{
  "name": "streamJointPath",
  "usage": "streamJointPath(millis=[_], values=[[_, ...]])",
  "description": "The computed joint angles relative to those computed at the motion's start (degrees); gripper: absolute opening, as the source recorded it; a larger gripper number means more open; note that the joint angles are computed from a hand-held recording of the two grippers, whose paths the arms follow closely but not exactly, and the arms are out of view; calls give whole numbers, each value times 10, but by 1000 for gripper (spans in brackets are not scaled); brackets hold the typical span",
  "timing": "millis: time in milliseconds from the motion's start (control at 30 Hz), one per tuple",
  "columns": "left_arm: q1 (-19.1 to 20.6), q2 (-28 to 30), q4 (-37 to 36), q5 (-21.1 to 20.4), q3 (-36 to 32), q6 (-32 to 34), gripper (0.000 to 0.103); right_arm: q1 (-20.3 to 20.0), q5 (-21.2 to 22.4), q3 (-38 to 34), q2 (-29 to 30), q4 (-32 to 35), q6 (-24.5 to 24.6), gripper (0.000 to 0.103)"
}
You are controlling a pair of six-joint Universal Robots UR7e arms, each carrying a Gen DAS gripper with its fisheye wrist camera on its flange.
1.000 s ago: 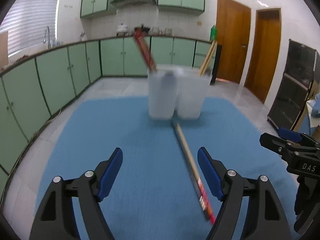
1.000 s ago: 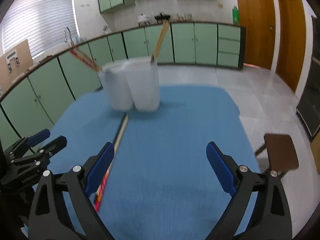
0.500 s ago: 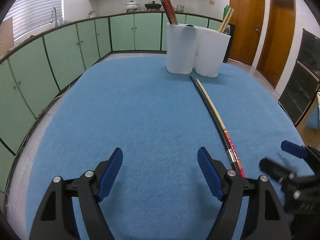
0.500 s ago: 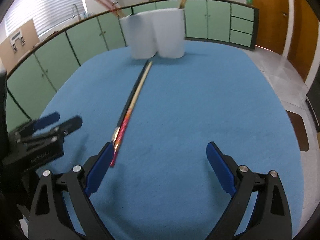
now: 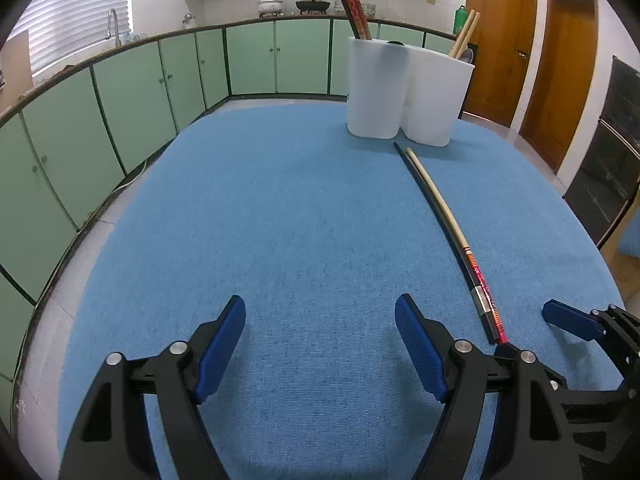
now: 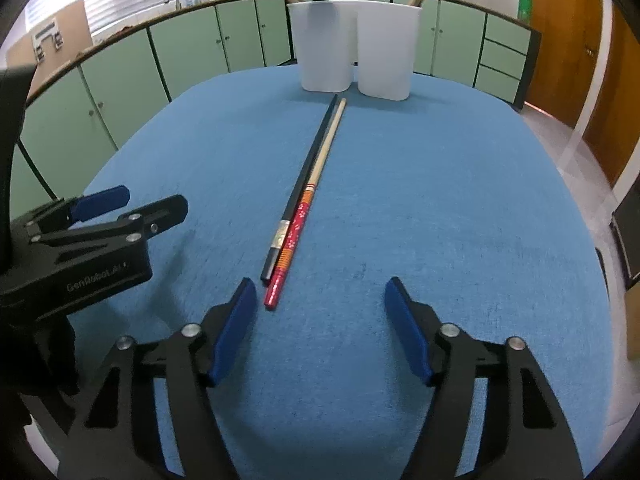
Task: Organize utensils
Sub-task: 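Withdraw both tools back toward the last two chopsticks, then grasp the red-orange chopstick with the right tool while the left tool grasps the black chopstick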
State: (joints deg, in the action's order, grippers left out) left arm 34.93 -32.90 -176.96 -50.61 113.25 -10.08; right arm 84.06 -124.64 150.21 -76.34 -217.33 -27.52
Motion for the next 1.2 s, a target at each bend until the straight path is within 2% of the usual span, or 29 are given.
streamJointPath(millis=[333, 533, 600, 633, 733, 867, 1033, 1200], values=[[1, 4, 6, 3, -5, -2, 76, -3, -6, -1, 3, -18, -19, 23], [-1, 7, 7, 6, -5, -7, 76, -15, 17, 2, -9, -8, -22, 25], [-2, 8, 6, 5, -6, -6, 76, -19, 24, 0, -11, -2, -23, 21], [-3, 9, 5, 3, -6, -6, 76, -22, 31, 0, -17, 6, -21, 14], [-7, 12, 5, -2, -6, -7, 76, -38, 57, 4, -38, 26, -10, 6], [-14, 16, -5, -13, -5, -7, 76, -57, 75, 12, -58, 27, -4, 5], [-28, 23, -44, -30, 5, 1, 76, -76, 76, 25, -81, 8, -12, 5], [-41, 37, -23, -49, -8, 1, 76, -114, 90, 33, -117, 16, -8, 5]])
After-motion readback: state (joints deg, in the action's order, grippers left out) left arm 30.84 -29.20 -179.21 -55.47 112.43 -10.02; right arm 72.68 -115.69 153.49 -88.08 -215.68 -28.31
